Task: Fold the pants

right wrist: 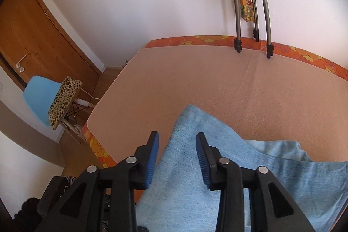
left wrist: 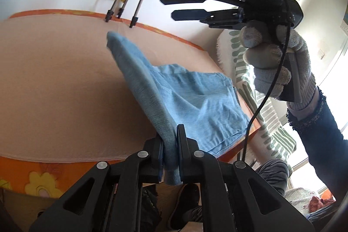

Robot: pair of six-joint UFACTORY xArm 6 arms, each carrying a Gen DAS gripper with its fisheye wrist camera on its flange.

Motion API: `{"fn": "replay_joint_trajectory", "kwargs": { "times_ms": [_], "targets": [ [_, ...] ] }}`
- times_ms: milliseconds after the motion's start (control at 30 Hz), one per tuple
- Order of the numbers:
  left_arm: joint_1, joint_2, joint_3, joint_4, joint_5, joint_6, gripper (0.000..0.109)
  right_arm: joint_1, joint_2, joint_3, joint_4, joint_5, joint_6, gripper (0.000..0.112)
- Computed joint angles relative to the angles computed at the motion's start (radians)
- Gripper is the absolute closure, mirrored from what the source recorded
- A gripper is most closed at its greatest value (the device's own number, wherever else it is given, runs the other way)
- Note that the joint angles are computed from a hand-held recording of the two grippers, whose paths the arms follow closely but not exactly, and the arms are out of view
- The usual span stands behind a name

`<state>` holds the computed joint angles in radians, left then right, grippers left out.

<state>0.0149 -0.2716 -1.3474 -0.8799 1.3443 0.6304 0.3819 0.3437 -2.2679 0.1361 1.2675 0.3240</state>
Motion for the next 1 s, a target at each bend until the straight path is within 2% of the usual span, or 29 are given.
{"fn": "replay_joint_trajectory", "kwargs": {
  "times_ms": [33,100,167,267,367,467,533,667,800,967,1000],
  "targets": [
    [0.022,0.001,0.001,0.011,0.006,0.001,0.099,0.002,-0.007,0.008,-0.001,-0.003,-0.01,0.062],
    [0.066,-0.014,0.004,0.014,0.023,0.012,0.095,0.0,-0.069,0.091,-0.013,-0.033,-0.031,0.063],
    [0.073,0.008,-0.034,0.007,0.016,0.02,0.095,-0.013,-0.162,0.209,-0.055,-0.056,-0.027,0.063],
    [0.032,0.086,-0.134,-0.017,-0.001,0.027,0.095,-0.065,-0.358,0.451,-0.109,-0.102,0.024,0.063],
    [-0.045,0.173,-0.227,-0.011,-0.036,0.038,0.095,-0.137,-0.585,0.699,-0.185,-0.12,0.107,0.062],
    [-0.124,0.276,-0.321,0.017,-0.034,0.012,0.086,-0.223,-0.78,0.879,-0.247,-0.075,0.189,0.062],
    [-0.165,0.313,-0.334,0.022,-0.061,-0.017,0.086,-0.292,-0.898,0.982,-0.273,-0.043,0.237,0.061],
    [-0.219,0.357,-0.331,0.03,-0.077,-0.043,0.086,-0.458,-1.106,1.175,-0.24,0.005,0.295,0.061],
    [-0.237,0.364,-0.319,0.016,-0.02,-0.041,0.086,-0.599,-1.238,1.319,-0.107,0.019,0.275,0.063],
    [-0.256,0.322,-0.282,0.025,0.047,0.012,0.086,-0.636,-1.286,1.418,-0.019,-0.008,0.273,0.063],
    [-0.256,0.31,-0.271,0.031,0.065,0.029,0.082,-0.625,-1.283,1.425,-0.021,-0.014,0.28,0.063]
  ]
}}
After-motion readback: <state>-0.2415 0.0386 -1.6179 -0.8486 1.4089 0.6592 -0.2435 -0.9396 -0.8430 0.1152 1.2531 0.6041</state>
